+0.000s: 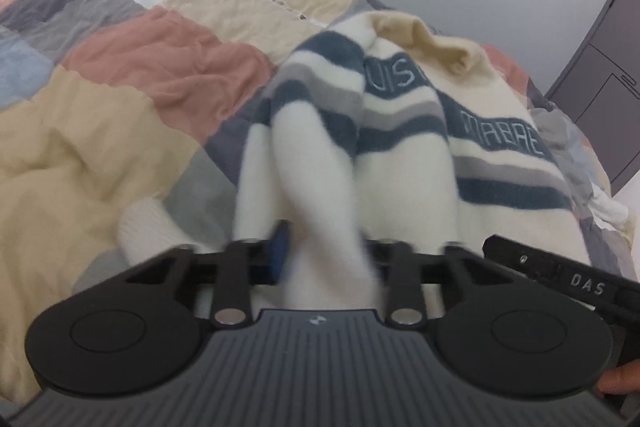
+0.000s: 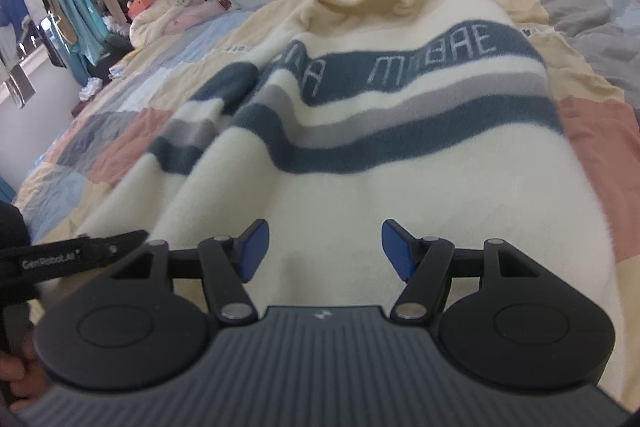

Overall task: Fold large clothes
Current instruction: 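Grasp a blanket edge with the left gripper and drag it across the quilt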

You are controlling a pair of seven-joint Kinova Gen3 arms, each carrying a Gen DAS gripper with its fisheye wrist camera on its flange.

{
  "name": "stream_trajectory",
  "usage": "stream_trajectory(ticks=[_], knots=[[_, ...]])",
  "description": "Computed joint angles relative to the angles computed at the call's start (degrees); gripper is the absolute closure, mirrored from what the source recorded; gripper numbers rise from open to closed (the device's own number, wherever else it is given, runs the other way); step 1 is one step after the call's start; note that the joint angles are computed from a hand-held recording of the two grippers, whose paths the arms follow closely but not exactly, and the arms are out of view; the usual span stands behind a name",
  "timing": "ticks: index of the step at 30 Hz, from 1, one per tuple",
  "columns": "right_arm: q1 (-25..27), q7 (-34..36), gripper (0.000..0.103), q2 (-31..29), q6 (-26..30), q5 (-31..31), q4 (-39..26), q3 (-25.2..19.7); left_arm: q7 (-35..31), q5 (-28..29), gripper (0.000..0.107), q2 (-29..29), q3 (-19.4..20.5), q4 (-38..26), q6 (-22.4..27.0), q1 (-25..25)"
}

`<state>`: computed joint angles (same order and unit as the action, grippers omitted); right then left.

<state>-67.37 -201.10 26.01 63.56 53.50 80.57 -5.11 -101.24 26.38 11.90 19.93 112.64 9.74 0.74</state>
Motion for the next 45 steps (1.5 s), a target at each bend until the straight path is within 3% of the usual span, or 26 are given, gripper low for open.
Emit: stream_trajectory(ticks=[3, 7, 11, 13, 15, 19, 21, 23, 27, 29, 31, 33, 35, 37, 39, 43, 45], knots=[[1.08, 1.90, 0.038, 0.06, -2.01, -0.66, 0.13, -0.35, -1.69, 2.99, 0.091, -0.44, 2.01, 0.89, -2.87, -2.20], [1.16, 3.31, 0.038, 0.40, -2.90, -0.82, -0.19, 0.04, -4.07, 7.68, 0.092, -0.75, 12.36, 1.96, -7.70, -12.82], [1.20, 3.36, 0.038, 0.36, -3.75, -0.97, -0.01, 0.39, 3.94, 1.30, 0.093, -1.11, 20.68, 0.89, -11.40, -23.44], [1.19, 3.30, 0.038, 0.35, -3.98, -1.04, 0.08, 0.53, 7.04, -2.44, 0.093, -1.46, 21.16, -0.28, -13.44, -26.25], [1.15, 3.11, 0.038, 0.32, -4.28, -0.95, 0.21, 0.66, 7.32, -2.51, 0.093, -1.18, 17.38, -3.50, -12.54, -25.21], [0.92, 4.45, 0.038, 0.74, -4.40, -0.01, -0.21, 0.86, 2.39, 1.33, 0.093, 2.30, 6.77, -10.72, -10.48, -18.31], [0.91, 4.66, 0.038, 0.93, -4.82, 0.74, -0.13, 1.15, 4.15, 0.94, 0.093, 4.88, 1.46, -15.95, -6.21, -14.83], [1.17, 5.37, 0.038, 1.50, -4.36, 0.39, -0.62, 1.30, 5.86, 1.88, 0.093, 6.95, -1.43, -19.92, -3.99, -13.16], [2.60, 3.05, 0.039, 1.31, -6.58, -1.09, 0.61, 1.83, 10.67, -2.72, 0.093, 11.32, -10.34, -25.74, -4.11, -6.39], [3.01, 1.92, 0.039, 1.19, -7.93, -0.47, 1.60, 2.27, 13.98, -6.44, 0.093, 14.65, -15.65, -29.39, -0.93, -2.71], [3.63, 3.06, 0.038, 1.77, -8.39, -0.48, 1.25, 2.25, 18.04, -7.98, 0.092, 18.00, -19.28, -32.41, 2.74, -0.59], [4.18, 3.94, 0.037, 2.47, -9.00, -0.76, 0.76, 2.44, 19.84, -11.15, 0.092, 20.78, -20.24, -34.30, 4.13, -0.18], [4.28, 6.75, 0.037, 3.52, -8.09, -1.16, -0.77, 2.59, 19.64, -10.70, 0.092, 22.17, -16.95, -35.28, 5.41, -3.32], [4.07, 10.02, 0.037, 4.83, -6.79, -1.60, -2.68, 2.91, 17.75, -7.47, 0.088, 22.43, -11.64, -34.11, 3.53, -8.05], [3.78, 11.65, 0.037, 5.37, -6.31, -1.99, -3.40, 3.45, 18.05, -7.04, 0.076, 22.07, -7.33, -31.77, 1.20, -11.60], [3.33, 11.40, 0.037, 4.97, -6.88, -2.41, -2.92, 4.29, 15.09, -6.86, 0.061, 18.89, 1.37, -25.38, -2.27, -18.32], [3.06, 10.82, 0.037, 4.70, -7.02, -2.36, -2.55, 4.43, 16.39, -8.99, 0.043, 15.69, 3.00, -20.45, -6.03, -19.98]])
